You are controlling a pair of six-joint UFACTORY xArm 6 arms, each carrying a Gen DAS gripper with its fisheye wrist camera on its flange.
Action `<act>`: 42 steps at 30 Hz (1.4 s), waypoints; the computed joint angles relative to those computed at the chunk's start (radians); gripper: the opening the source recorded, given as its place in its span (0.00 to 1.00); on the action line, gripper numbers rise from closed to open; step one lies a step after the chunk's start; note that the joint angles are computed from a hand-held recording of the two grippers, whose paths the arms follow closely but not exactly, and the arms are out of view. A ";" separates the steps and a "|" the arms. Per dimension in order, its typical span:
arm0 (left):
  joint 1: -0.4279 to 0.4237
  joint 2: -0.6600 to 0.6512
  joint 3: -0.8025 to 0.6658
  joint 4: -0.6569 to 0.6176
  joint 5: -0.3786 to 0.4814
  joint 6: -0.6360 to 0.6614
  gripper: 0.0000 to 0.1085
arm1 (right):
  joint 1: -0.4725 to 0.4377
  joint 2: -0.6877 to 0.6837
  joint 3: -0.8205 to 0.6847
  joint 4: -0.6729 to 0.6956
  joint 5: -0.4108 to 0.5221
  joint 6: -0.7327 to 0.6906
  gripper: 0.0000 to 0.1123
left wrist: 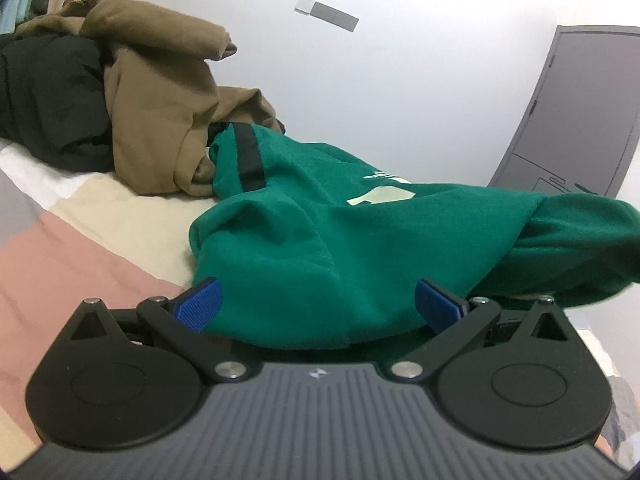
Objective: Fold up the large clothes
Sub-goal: 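Reach the right tool to the green hoodie and close on its fabric, then lift the hoodie with the right tool while the left tool grasps its hem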
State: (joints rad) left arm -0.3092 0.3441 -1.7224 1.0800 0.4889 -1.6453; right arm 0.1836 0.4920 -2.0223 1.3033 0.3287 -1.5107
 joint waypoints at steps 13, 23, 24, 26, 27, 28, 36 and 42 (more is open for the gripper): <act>-0.099 -0.150 0.074 0.043 0.070 -0.017 0.95 | -0.117 -0.443 0.531 0.195 0.192 -0.206 0.16; -0.137 -0.151 0.082 -0.157 0.119 0.123 0.95 | -0.172 -0.430 0.566 -0.371 0.450 0.319 0.15; -0.134 -0.151 0.087 -0.194 0.109 0.141 0.95 | -0.180 -0.409 0.537 -0.399 0.480 0.365 0.15; -0.122 -0.141 0.085 -0.253 0.103 0.179 0.95 | -0.182 -0.382 0.507 -0.443 0.514 0.432 0.15; -0.119 -0.138 0.084 -0.275 0.102 0.188 0.95 | -0.184 -0.375 0.499 -0.444 0.522 0.448 0.16; -0.115 -0.139 0.089 -0.292 0.093 0.190 0.95 | -0.188 -0.372 0.494 -0.437 0.529 0.462 0.17; -0.053 -0.152 0.170 -0.458 -0.074 0.180 0.94 | -0.281 -0.358 0.447 -0.240 0.701 0.521 0.62; -0.012 -0.118 0.218 -0.654 -0.295 0.254 0.94 | -0.309 -0.263 0.331 -0.185 0.632 0.689 0.64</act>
State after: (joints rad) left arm -0.3214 0.2263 -1.5048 0.4258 0.1941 -1.3913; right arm -0.1251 0.2289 -1.6909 1.1188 0.9611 -0.8218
